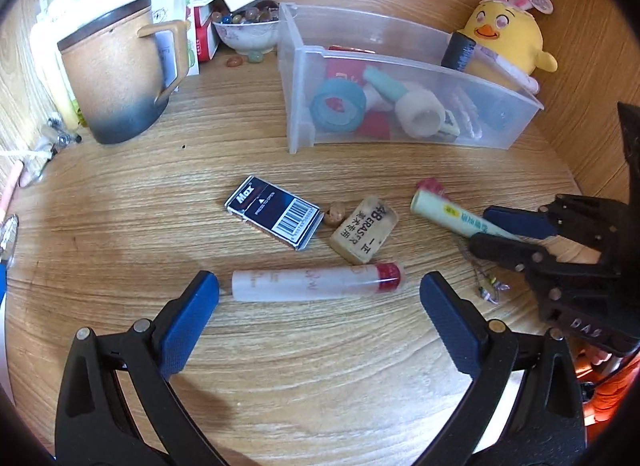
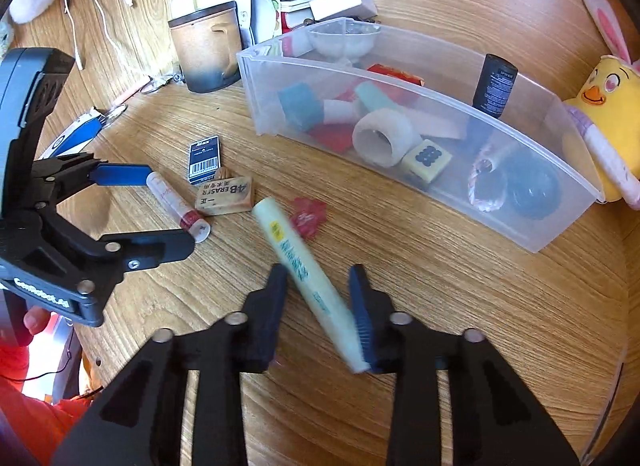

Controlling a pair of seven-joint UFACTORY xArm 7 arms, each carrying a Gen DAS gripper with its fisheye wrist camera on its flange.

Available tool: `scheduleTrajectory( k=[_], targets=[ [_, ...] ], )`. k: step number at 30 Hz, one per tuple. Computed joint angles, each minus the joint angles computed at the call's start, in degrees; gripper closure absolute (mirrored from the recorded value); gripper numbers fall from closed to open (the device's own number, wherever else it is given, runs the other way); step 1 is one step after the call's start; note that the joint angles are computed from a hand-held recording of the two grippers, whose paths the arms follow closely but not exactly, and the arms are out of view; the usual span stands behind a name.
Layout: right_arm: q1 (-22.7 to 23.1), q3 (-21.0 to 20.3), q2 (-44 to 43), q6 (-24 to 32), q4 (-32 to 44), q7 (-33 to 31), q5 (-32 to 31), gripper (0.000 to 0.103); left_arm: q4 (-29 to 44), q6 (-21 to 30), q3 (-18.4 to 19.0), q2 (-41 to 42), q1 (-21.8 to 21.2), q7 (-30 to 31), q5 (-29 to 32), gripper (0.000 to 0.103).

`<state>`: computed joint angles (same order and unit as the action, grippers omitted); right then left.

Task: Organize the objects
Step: 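Withdraw both tools and grasp the pale yellow highlighter with the right tool, then lift the white red-capped tube with left tool while right tool lifts the highlighter, then carry tube and highlighter over the box and open both tools to drop them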

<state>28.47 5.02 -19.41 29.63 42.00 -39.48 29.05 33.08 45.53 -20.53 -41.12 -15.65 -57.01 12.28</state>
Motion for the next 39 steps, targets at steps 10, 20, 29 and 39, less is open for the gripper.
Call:
scheduleTrajectory(
  k=[10, 20, 29, 39],
  targets=[
    [0.5, -2.3, -3.3, -0.5, -2.3, -1.1, 3.2, 0.089, 1.1, 0.8, -1.4, 0.8, 0.1, -1.4, 2.4, 0.019],
    [-0.5, -4.5, -4.8, -1.2, -1.8, -1.2, 7.2, 0.089, 2.4, -1.1, -2.3, -0.6, 1.8, -3.4, 3.8, 0.019],
    [-0.3, -6.3, -3.9, -3.1, 1.0, -2.1, 12.1, 0.089, 6.0, -4.0, -3.1, 1.4, 5.4, -4.4, 7.6, 0.019],
    [-0.9, -6.7, -5.4, -2.8, 1.7, -3.8, 15.0, 0.089, 10.0, -6.8, -3.3, 4.9, 8.1, -4.6, 10.8, 0.019]
  ],
)
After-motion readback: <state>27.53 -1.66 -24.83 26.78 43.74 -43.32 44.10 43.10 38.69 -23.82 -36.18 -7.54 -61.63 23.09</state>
